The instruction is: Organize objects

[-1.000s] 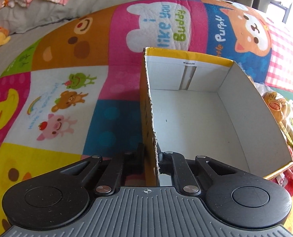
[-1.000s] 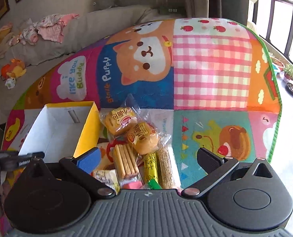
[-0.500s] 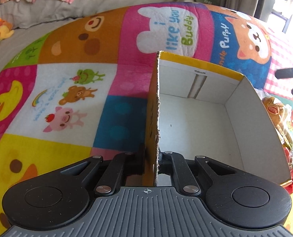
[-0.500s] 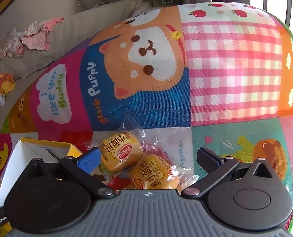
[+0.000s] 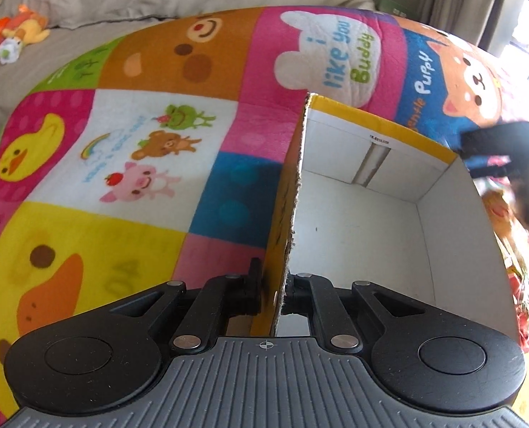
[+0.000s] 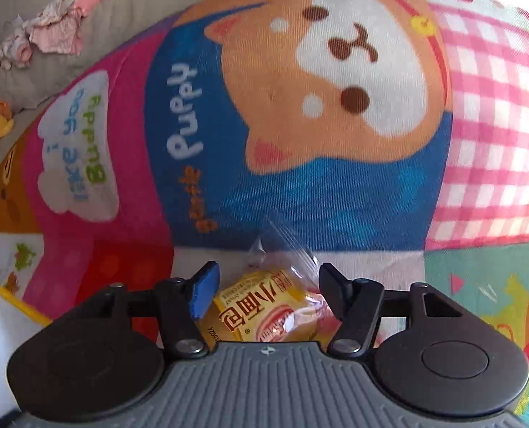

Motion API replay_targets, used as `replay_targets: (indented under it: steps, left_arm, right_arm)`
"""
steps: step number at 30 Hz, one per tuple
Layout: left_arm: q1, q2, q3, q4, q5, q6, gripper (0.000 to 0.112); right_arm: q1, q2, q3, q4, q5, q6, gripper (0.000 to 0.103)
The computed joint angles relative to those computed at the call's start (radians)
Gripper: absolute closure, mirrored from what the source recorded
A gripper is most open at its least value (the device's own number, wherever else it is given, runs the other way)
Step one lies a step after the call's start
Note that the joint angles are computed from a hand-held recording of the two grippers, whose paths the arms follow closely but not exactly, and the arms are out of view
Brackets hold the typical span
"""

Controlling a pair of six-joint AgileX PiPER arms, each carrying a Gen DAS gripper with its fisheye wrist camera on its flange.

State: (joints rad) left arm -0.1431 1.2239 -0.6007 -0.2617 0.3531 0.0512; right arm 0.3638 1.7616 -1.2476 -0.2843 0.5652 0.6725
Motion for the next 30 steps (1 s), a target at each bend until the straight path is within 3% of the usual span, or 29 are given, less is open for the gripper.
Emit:
replay_targets:
  steps: [5, 9, 13, 15, 19, 23, 26, 30]
  left_arm:
    - [-0.02, -0.016, 0.02, 0.023, -0.014, -0.082, 0.102]
    - [-0.044, -0.014, 0.019, 0.034, -0.017, -0.151, 0.101]
    - [-0.122, -0.003, 0.006, 0.118, -0.016, -0.284, 0.101]
    - [-0.182, 0.0, 0.005, 0.251, -0.025, -0.43, 0.101]
    - [-0.232, 0.007, -0.001, 0.304, -0.021, -0.515, 0.101]
    - [-0.255, -0.013, 0.02, 0.341, -0.025, -0.552, 0.101]
    - [-0.249, -0.027, 0.031, 0.318, -0.023, -0.526, 0.101]
    - [-0.249, -0.046, 0.039, 0.354, -0.01, -0.55, 0.101]
  right_arm:
    - [-0.075, -0.164, 0.16, 0.243, 0.019, -0.269, 0.042]
    - [-0.114, -0.342, 0.311, 0.262, 0.03, -0.345, 0.04]
    - [-0.051, -0.53, 0.398, -0.002, 0.09, -0.175, 0.04]
    - [-0.032, -0.648, 0.45, -0.048, 0.101, -0.182, 0.037]
    - [-0.133, -0.872, 0.517, 0.123, 0.153, -0.359, 0.022]
    - [-0.215, -1.034, 0.619, 0.215, 0.23, -0.431, 0.02]
    - [-0.214, -1.098, 0.713, 0.244, 0.25, -0.411, 0.016]
    - [-0.248, -1.076, 0.8, 0.32, 0.203, -0.415, 0.016]
